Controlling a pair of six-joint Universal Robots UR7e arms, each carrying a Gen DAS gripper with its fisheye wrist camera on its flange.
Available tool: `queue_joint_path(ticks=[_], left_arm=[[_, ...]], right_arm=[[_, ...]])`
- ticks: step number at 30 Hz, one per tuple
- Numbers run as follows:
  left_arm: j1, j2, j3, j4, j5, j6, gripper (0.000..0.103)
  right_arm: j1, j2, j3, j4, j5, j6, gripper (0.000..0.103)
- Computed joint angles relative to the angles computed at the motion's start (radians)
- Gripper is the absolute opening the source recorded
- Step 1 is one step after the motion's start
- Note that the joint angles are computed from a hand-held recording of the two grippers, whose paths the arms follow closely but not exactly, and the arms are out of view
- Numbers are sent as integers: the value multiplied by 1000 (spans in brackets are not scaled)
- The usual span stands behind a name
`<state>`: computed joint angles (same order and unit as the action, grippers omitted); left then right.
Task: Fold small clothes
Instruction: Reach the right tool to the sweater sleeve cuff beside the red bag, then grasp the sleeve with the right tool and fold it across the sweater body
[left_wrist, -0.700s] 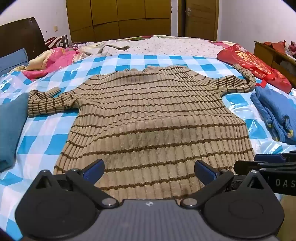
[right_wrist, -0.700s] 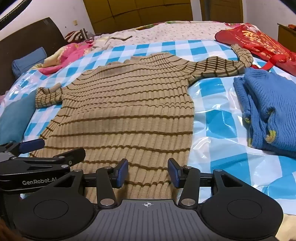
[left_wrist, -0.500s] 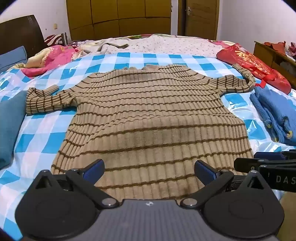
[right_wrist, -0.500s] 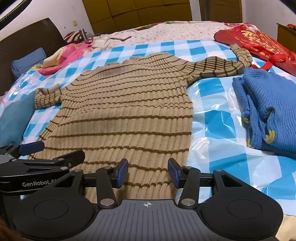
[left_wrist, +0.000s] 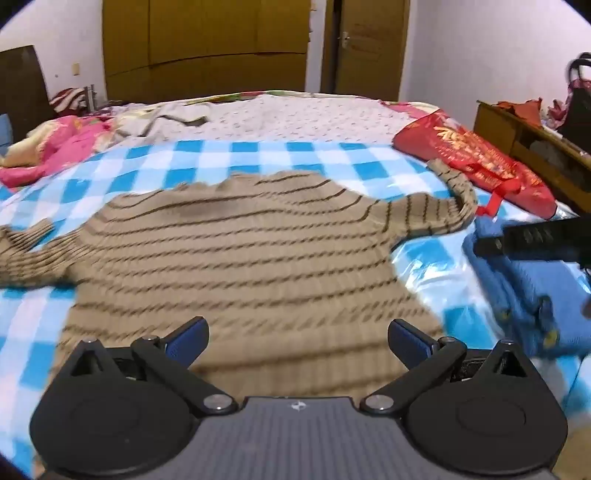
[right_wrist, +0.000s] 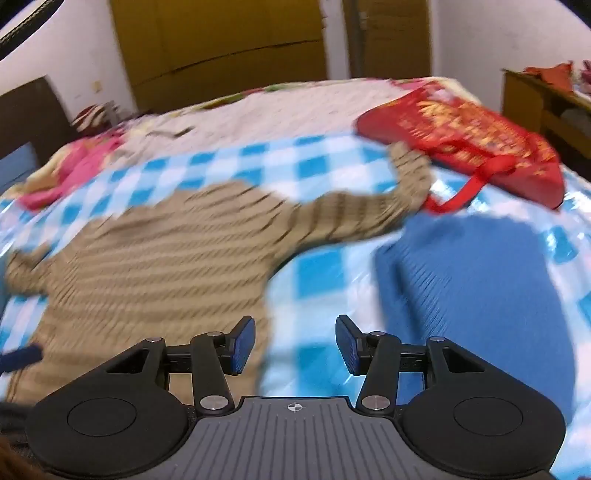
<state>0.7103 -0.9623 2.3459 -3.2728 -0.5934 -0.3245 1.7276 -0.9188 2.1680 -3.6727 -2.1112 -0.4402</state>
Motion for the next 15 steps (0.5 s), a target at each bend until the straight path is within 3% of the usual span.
queue_joint_path(ticks=[5,9,13,15], left_arm=[[65,133,-145,-152,-61,160,103],[112,201,-241,-179,-117,208,103],[131,235,-269,-214,-146,232,103],[131,237,-261,-228,-151,242,103]], right_arm=[[-51,59,-206,27,-45,-30,54],[-80,139,-373,85,-82,-79,54],[-102,207,-497,122,-130,-111,53],[-112,232,-542,135,-156,-117,46]])
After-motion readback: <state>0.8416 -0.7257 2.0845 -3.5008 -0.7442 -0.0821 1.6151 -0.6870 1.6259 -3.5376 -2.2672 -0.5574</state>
